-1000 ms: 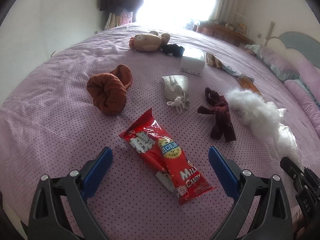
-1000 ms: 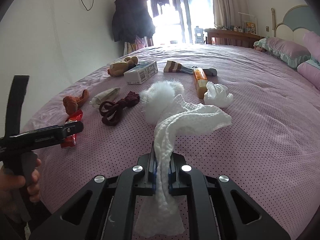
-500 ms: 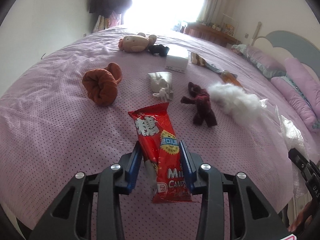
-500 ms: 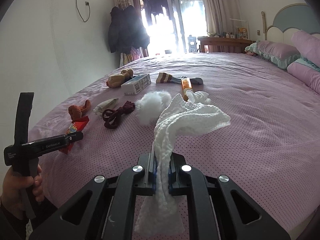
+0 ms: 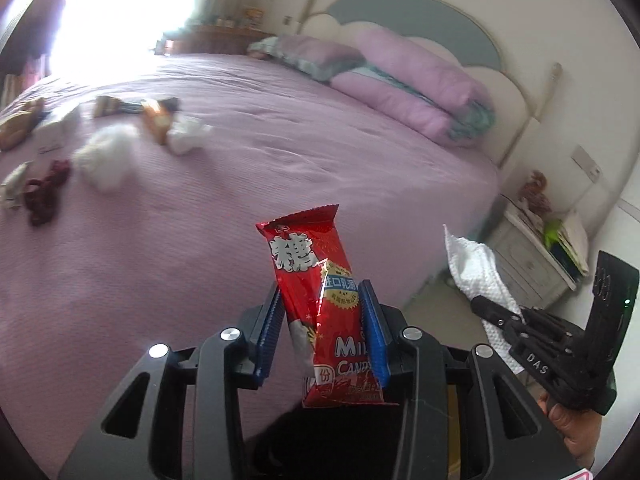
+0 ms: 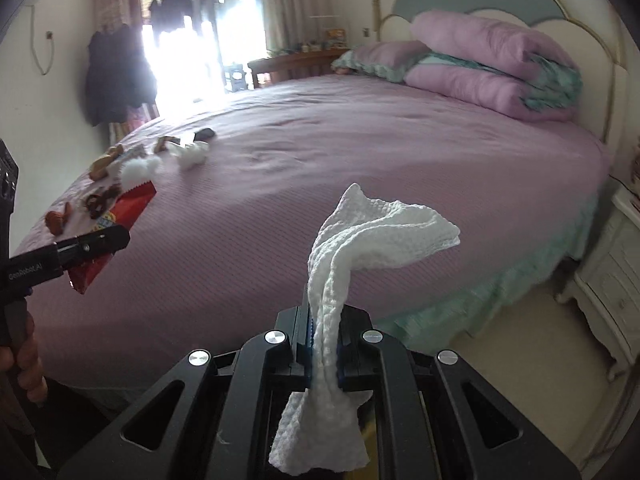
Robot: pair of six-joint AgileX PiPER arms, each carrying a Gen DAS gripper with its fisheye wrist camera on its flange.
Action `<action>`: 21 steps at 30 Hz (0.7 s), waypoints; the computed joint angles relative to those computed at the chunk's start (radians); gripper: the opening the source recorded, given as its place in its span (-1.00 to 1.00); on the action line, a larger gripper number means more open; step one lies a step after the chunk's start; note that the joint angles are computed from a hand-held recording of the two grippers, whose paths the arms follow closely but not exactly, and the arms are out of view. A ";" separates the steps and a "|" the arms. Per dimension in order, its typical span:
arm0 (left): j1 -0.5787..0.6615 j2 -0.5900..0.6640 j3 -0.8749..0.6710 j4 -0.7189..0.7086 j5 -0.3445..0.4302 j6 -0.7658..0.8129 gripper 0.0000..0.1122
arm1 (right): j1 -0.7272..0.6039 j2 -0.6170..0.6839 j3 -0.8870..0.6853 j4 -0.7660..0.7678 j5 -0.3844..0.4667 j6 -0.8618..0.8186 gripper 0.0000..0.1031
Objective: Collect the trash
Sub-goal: 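Carry tissue and wrapper to the yellow bin and open both tools over it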
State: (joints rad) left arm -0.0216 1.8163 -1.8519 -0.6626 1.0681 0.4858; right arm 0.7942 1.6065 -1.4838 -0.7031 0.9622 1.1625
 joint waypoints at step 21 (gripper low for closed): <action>-0.511 0.147 0.059 0.123 0.145 0.079 -0.30 | 0.075 -0.304 0.621 0.279 0.054 0.492 0.47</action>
State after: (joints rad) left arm -0.5322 1.9635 -1.7928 -0.5393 1.2129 0.5647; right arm 0.8697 1.3021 -0.8627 -0.4242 1.0165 1.6543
